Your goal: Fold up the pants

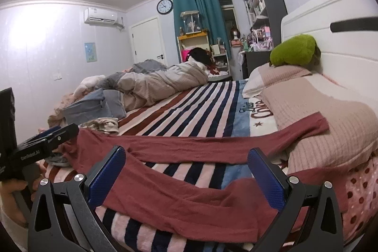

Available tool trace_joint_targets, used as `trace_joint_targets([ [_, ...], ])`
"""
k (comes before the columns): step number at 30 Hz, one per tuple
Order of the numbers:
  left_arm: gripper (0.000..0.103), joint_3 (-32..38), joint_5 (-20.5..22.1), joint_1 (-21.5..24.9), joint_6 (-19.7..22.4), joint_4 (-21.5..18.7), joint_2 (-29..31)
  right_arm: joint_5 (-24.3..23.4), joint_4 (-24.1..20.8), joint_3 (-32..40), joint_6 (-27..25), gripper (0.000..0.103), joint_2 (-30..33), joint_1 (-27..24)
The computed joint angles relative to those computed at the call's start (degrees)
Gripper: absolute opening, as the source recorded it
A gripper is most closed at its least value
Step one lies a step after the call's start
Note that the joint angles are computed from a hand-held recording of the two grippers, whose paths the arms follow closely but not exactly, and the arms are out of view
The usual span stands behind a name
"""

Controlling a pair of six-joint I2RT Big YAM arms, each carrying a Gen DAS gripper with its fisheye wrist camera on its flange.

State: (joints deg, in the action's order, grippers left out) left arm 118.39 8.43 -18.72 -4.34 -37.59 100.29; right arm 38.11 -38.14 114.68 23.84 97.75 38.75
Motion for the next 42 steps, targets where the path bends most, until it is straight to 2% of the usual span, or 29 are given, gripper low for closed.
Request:
trace_joint_targets([
  [5,0.102,1.63,0.96,0.66,0.26,-3.15,1.98,-1.77,-0.25,-4.86,4.75,0.102,-2.6,-1.44],
  [7,0.102,2.25,-0.59,0.76,0.69,-4.84,3.01,-2.22,-0.48,-7.29,6.66,0.093,-4.01,-2.06],
  [9,0.102,2.44,-2.06,1.2,0.74,-6.4,4.05,-2.62,-3.03,-9.04,9.38,0.087,-4.94,-2.59],
  [12,0.102,3.21,-5.45,2.38,-0.87,-9.81,6.14,-4.51,-5.58,-12.76,13.72,0.081,-6.62,-3.53],
  [19,0.102,2.99,-7.14,4.89,-4.9,-13.64,9.0,-11.41,-9.38,-22.32,24.98,0.073,-10.02,-6.95],
  [22,0.102,3.08,-8.52,5.16,-5.55,-14.55,9.84,-12.58,-8.4,-25.39,27.8,0.068,-11.02,-7.8],
  [27,0.102,4.69,-8.64,6.19,-7.2,-16.16,11.53,-11.52,-5.28,-26.97,28.39,0.066,-11.44,-8.79],
  [29,0.102,4.95,-8.13,6.64,-8.03,-16.19,11.8,-9.79,-5.96,-26.03,29.4,0.051,-10.67,-9.0],
  [31,0.101,5.14,-7.96,7.04,-8.46,-16.03,12.08,-8.01,-8.28,-24.07,30.13,0.015,-9.6,-9.05],
  [32,0.1,5.51,-8.13,7.19,-8.52,-16.28,12.28,-7.71,-7.94,-24.01,30.69,0.009,-9.55,-9.17],
  [37,0.086,6.51,-7.87,8.82,-9.95,-16.21,13.13,-5.81,-6.55,-23.91,31.0,0.005,-9.73,-9.17],
  [42,0.075,8.56,-3.03,10.46,-12.22,-16.61,14.72,-2.37,-7.74,-21.5,29.91,0.004,-8.96,-8.64],
])
